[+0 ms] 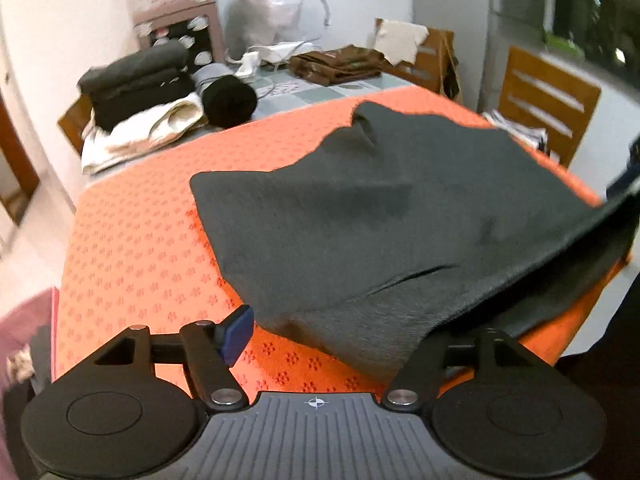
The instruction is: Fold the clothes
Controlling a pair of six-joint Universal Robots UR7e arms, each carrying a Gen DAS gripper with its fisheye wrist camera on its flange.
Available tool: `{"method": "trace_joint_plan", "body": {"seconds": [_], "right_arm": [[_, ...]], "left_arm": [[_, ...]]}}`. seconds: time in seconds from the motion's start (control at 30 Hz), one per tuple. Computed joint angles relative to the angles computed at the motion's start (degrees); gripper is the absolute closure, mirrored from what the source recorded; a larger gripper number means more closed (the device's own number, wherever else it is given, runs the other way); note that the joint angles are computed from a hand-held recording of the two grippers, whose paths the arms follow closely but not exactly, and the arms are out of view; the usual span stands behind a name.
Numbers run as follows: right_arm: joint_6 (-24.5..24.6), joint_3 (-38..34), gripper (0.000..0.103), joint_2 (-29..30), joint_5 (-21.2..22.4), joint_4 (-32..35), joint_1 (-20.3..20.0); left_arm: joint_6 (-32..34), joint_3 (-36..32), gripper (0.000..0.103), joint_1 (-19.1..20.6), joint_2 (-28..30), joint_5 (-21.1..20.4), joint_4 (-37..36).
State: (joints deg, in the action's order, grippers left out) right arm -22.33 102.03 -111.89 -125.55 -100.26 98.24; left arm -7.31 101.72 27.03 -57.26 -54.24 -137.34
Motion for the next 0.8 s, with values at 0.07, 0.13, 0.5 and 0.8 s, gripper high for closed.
{"method": "trace_joint_plan", "body": {"seconds": [0.07, 0.13, 0.5, 0.8], "right_arm": [[-0.8, -1.0, 0.045, 0.9, -1.6, 1.4, 1.3], [-1.7, -0.7, 0.042, 1.1, -2.1, 1.3, 0.9], [-1.6, 2.1, 0.042, -0.8, 2.8, 7.5, -2.2], [-2.3, -2.8, 0.042, -0.8, 10.5, 2.0, -1.0]], "left_arm": [[-1.7, -0.7, 0.029, 0.4, -0.2, -1.0, 1.2], [-1.9, -0.6, 0.028, -0.1, 0.3, 0.7, 3.1], [2.0, 3.4, 0.024, 0.4, -2.3, -7.2, 7.9], [-0.7, 2.3, 0.022, 1.0, -4.0, -8.0, -1.0]]}}
